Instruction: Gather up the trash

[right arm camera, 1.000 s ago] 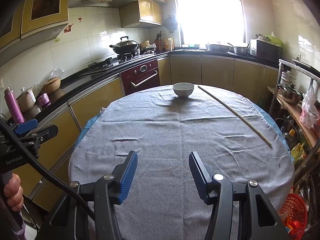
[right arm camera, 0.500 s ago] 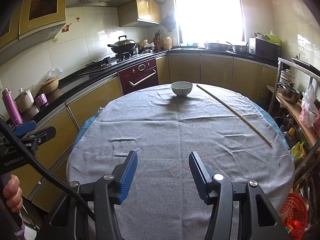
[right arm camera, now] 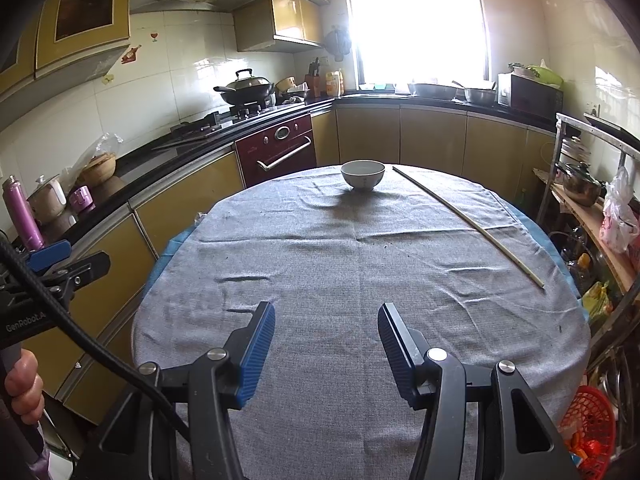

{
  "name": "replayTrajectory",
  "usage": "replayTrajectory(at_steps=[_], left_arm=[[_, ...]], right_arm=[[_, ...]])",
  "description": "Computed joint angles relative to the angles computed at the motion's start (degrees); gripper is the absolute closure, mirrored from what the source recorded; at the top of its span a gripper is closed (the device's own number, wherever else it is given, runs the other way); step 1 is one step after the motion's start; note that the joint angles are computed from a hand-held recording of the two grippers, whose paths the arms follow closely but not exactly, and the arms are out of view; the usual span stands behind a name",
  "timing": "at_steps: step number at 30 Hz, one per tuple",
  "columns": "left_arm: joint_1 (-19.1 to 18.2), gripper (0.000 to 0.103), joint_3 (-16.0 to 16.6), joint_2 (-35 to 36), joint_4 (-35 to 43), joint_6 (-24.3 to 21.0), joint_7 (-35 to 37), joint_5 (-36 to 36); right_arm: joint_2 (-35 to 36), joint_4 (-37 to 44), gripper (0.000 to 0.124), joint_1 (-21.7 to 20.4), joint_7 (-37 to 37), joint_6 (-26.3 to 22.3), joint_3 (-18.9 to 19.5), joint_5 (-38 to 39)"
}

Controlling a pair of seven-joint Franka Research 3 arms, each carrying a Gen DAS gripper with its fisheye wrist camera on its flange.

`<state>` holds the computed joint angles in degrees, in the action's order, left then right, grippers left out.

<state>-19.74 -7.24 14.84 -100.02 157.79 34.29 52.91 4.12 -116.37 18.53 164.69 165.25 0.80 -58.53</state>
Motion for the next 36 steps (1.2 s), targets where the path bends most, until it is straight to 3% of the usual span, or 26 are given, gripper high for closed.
replayTrajectory(at_steps=[36], left_arm=[[0.1,0.016,0.3,3.8,3.9,0.2,6.6,-6.4]], right_arm=[[3.4,2.3,0.066,1.7,-4.2,0.3,-2.3,5.1]])
